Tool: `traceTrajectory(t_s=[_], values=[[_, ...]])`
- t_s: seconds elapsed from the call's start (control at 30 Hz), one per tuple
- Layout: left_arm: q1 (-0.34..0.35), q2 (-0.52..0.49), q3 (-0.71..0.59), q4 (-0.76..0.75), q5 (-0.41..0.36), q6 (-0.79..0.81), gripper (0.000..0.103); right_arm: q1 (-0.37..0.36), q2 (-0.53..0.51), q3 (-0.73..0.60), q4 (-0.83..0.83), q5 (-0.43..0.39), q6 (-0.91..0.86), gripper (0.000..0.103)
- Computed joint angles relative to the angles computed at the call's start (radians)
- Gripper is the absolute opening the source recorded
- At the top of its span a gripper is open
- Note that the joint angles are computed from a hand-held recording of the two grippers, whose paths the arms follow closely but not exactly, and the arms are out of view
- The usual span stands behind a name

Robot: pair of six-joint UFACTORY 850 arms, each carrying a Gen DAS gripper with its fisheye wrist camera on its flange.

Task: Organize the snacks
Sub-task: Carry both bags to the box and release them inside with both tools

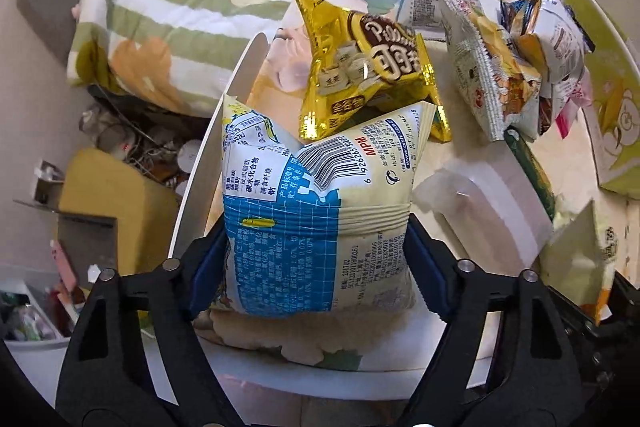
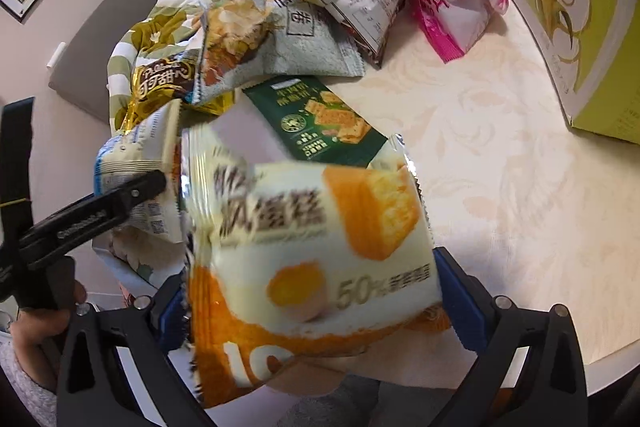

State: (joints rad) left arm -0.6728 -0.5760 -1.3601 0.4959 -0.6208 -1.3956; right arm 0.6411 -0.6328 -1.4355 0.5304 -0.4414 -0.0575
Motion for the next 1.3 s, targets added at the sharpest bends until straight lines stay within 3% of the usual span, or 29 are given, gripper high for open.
traceTrajectory(t_s=[0.17, 0.3, 0.77, 1.07, 1.3], values=[[0.004, 0.035, 0.034, -0.044, 0.048, 0.008, 0.073, -0.001, 0.012, 0.008, -0.019, 0.011, -0.01, 0.086], [-0.005, 0.05, 0.047, -0.049, 0.055, 0.003, 0.073, -0.008, 0.021, 0.021, 0.011, 0.017, -0.032, 0.081], [-0.055, 0.13, 0.034, 0.066, 0.041, -0.084, 0.073, -0.009, 0.118, 0.069, -0.092, 0.072, 0.054, 0.079], [-0.071, 0.101, -0.126, 0.136, 0.031, -0.019, 0.073, -0.033, 0.229, 0.093, -0.252, 0.088, 0.215, 0.079], [-0.088, -0.04, -0.412, 0.116, -0.021, 0.105, 0.073, -0.107, 0.28, 0.068, -0.334, 0.082, 0.277, 0.079]])
